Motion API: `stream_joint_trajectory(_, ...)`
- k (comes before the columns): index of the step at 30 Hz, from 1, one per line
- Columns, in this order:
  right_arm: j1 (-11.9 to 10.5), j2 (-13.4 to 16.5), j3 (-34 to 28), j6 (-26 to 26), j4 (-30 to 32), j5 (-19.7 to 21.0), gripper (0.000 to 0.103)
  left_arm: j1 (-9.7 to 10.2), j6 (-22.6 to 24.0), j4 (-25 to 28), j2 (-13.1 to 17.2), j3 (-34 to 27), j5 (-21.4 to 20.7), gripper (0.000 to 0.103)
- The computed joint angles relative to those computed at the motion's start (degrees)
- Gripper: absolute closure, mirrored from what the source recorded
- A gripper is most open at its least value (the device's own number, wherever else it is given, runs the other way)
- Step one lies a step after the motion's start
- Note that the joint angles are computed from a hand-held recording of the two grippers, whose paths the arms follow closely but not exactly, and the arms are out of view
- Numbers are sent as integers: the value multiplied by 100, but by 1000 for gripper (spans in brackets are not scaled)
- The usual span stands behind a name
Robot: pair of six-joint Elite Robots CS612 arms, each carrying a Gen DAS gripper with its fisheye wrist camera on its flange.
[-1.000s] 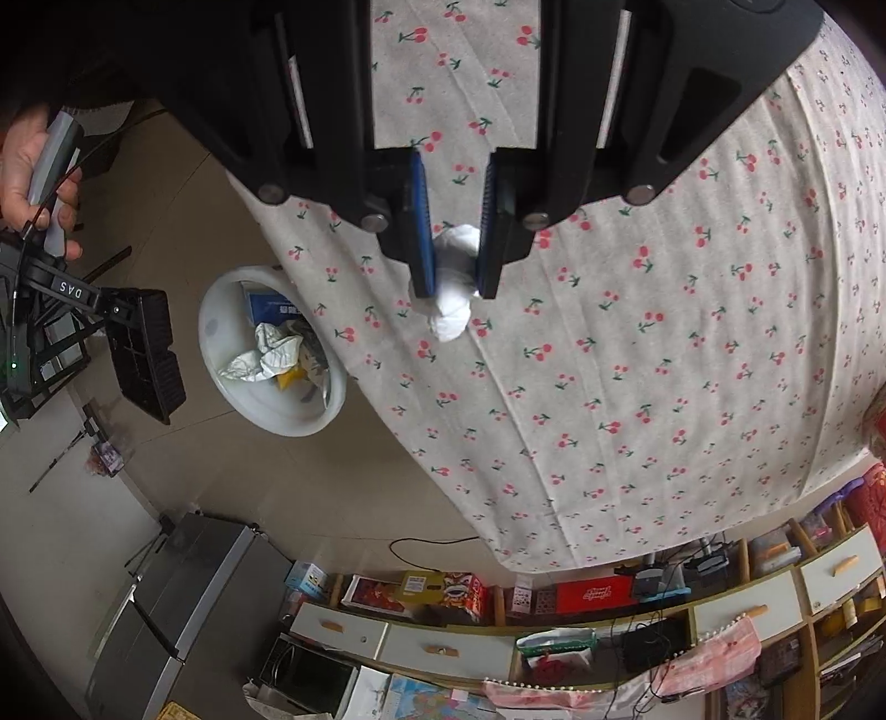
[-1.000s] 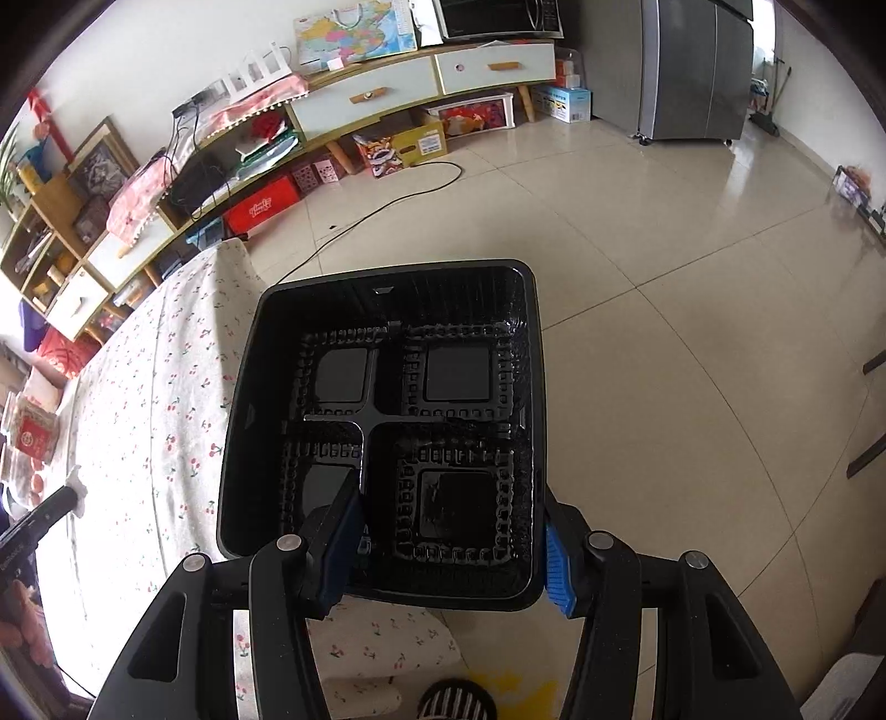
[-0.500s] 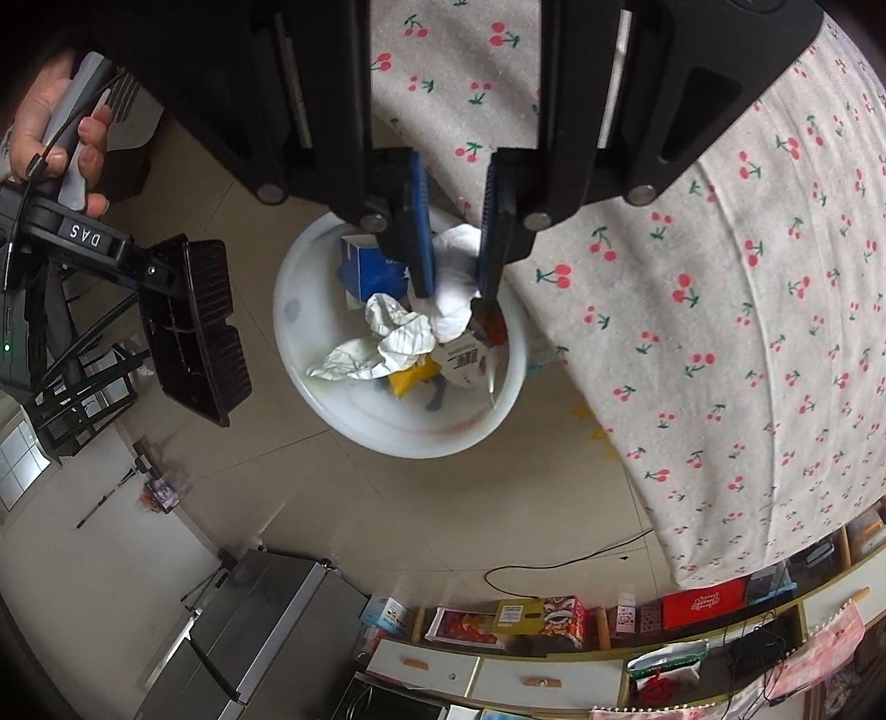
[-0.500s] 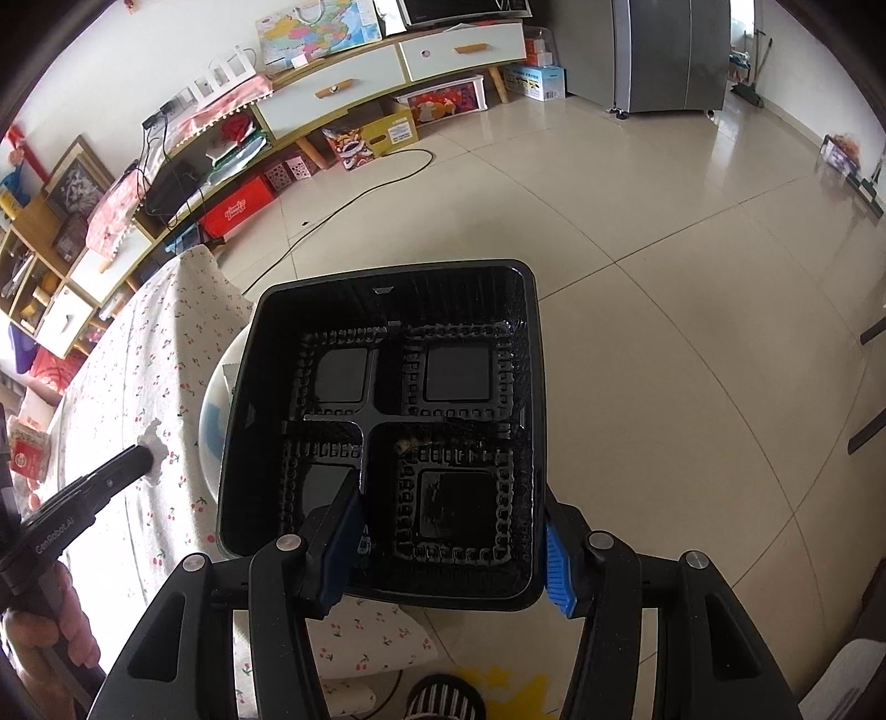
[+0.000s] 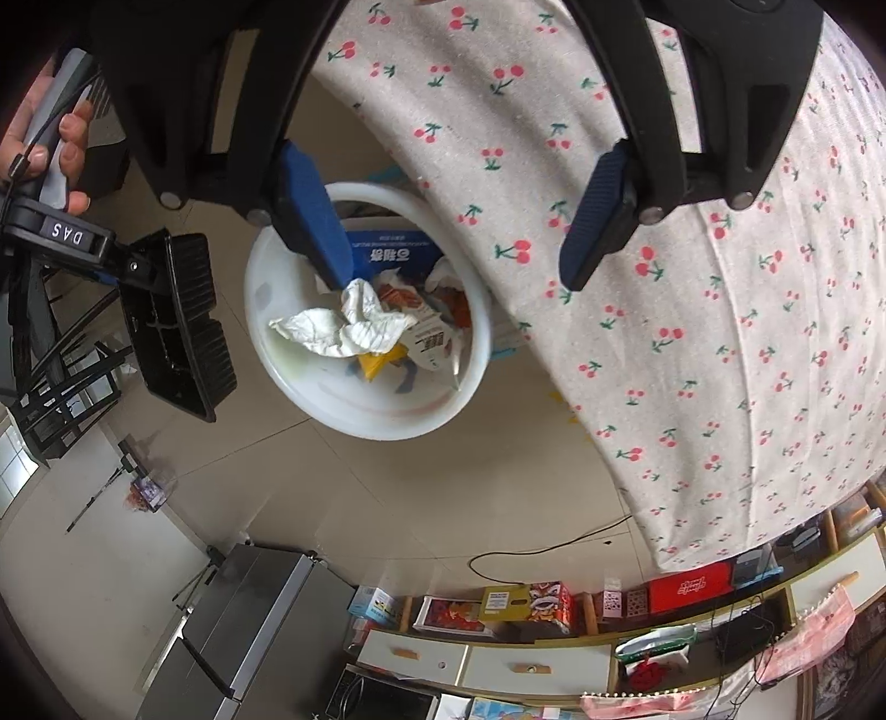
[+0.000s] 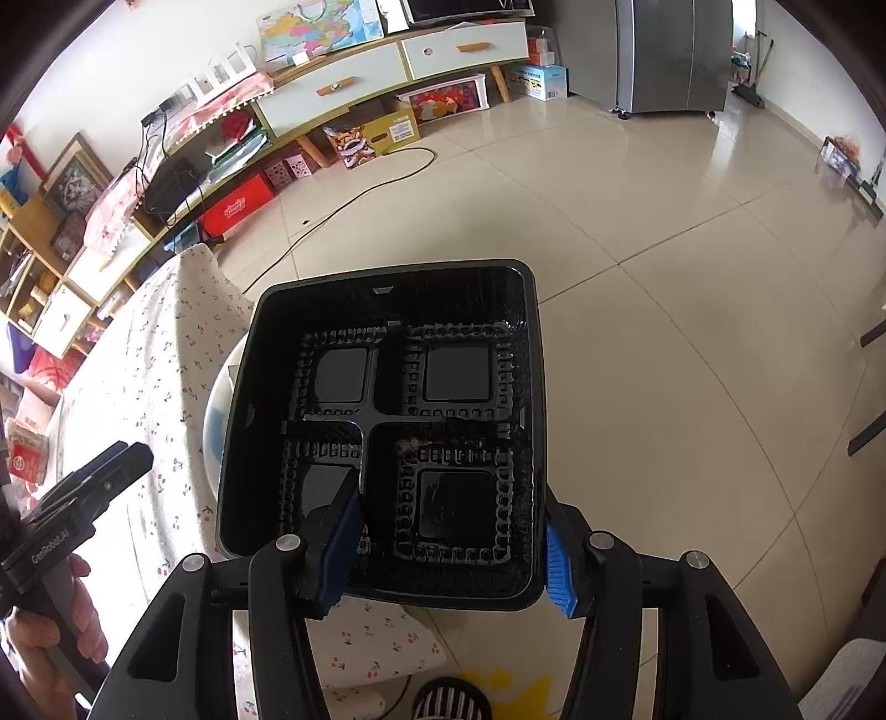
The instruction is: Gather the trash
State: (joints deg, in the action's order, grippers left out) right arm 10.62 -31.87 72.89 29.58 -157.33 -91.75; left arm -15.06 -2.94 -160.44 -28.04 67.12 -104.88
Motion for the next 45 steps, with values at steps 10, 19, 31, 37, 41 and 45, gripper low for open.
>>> stream_joint_trajectory(10,216,347,-725,-125,296,-179,45,206,79,-416,-477,932,1072,10)
stream_joint_trajectory(19,335,522,-996,-246,384,-618,20,331,-137,-887,-835,1694,1616,1)
stream_joint_trajectory(31,633,-161,78,109,-338,-723,17,429,-515,-1530,-1338,2598,1819,1)
stream_joint_trajectory(37,1007,-283,412,-110,-1075,-1074,14,454,-743,-2049,-1537,3075,2062,1)
stream_joint_trajectory(41,1274,-229,452,-361,-1435,-1408,13,474,-880,-2427,-1624,3341,2297,1)
stream_joint_trajectory(45,1466,-107,374,-729,-1798,-1642,12,492,-1064,-2739,-1661,3543,2519,1)
